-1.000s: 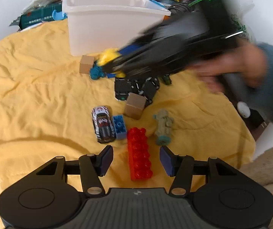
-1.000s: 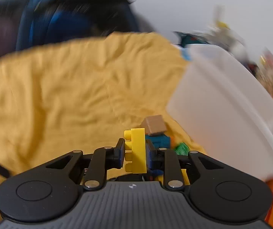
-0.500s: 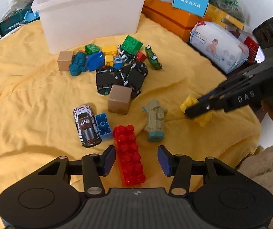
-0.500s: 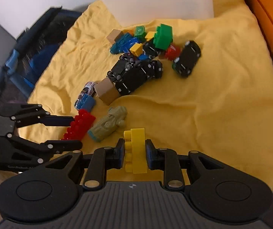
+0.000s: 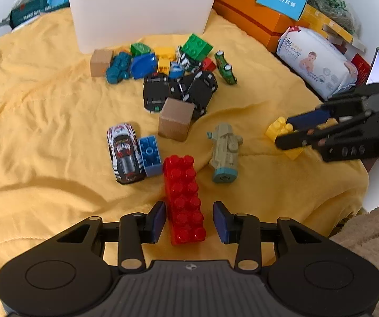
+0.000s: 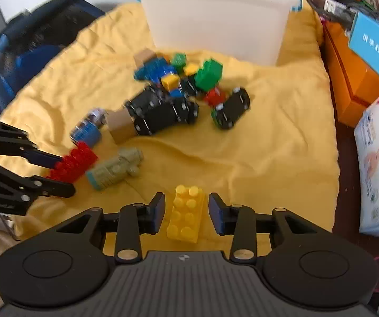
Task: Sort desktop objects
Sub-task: 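Carry the red and yellow bricks over the white bin and release both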
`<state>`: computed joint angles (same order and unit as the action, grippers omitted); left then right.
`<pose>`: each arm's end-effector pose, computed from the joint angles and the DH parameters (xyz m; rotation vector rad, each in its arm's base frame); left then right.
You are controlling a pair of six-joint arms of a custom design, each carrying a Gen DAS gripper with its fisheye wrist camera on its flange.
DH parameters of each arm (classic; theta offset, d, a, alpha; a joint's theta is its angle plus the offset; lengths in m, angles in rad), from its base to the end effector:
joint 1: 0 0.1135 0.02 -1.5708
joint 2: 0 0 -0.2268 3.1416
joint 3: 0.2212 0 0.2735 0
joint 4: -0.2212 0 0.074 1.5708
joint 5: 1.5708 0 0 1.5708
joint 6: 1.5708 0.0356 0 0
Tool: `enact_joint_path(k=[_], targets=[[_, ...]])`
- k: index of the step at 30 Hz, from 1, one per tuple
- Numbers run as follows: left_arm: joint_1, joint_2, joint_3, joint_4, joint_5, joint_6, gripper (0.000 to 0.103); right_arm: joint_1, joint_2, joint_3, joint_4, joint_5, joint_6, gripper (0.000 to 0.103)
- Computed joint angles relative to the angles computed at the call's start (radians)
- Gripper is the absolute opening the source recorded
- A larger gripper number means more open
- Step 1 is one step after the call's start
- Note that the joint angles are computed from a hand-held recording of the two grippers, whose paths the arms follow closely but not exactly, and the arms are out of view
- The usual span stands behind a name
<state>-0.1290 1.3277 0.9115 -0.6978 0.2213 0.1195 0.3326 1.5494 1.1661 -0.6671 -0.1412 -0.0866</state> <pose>0.2783 -0.0440 0.1831 0.3995 2.6419 -0.2997 0.3191 0.1155 0.2013 -0.5955 2.5616 0.2704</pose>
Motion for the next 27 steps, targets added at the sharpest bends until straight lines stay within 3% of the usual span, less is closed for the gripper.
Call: enact_joint_path(k=[1, 3, 5, 14, 20, 24, 27], targets=[[0.004, 0.008, -0.002, 0.006, 0.005, -0.001, 0.043, 0.006, 0.007, -0.003, -0.005, 0.006, -0.004, 0.040], [0.011, 0.001, -0.014, 0.020, 0.005, -0.001, 0.029, 0.019, 0.032, -0.004, -0.024, 0.031, -0.037, 0.039], [0.020, -0.004, -0.008, 0.008, 0.016, 0.003, 0.029, 0.029, -0.001, -0.043, 0.007, 0.041, -0.072, 0.027], [0.048, -0.054, 0.091, 0.026, 0.064, -0.001, 0.029, 0.011, 0.006, 0.029, -0.021, 0.028, -0.052, 0.027], [0.088, 0.173, 0.403, 0.042, 0.121, -0.041, 0.029, -0.003, 0.098, 0.189, 0.030, 0.066, -0.057, 0.027], [0.088, 0.364, 0.673, 0.066, 0.074, -0.030, 0.029, -0.039, 0.229, 0.413, 0.077, 0.011, 0.013, 0.027], [0.078, 0.532, 0.901, 0.074, 0.022, -0.049, 0.029, -0.038, 0.347, 0.611, 0.119, 0.042, 0.027, 0.027]])
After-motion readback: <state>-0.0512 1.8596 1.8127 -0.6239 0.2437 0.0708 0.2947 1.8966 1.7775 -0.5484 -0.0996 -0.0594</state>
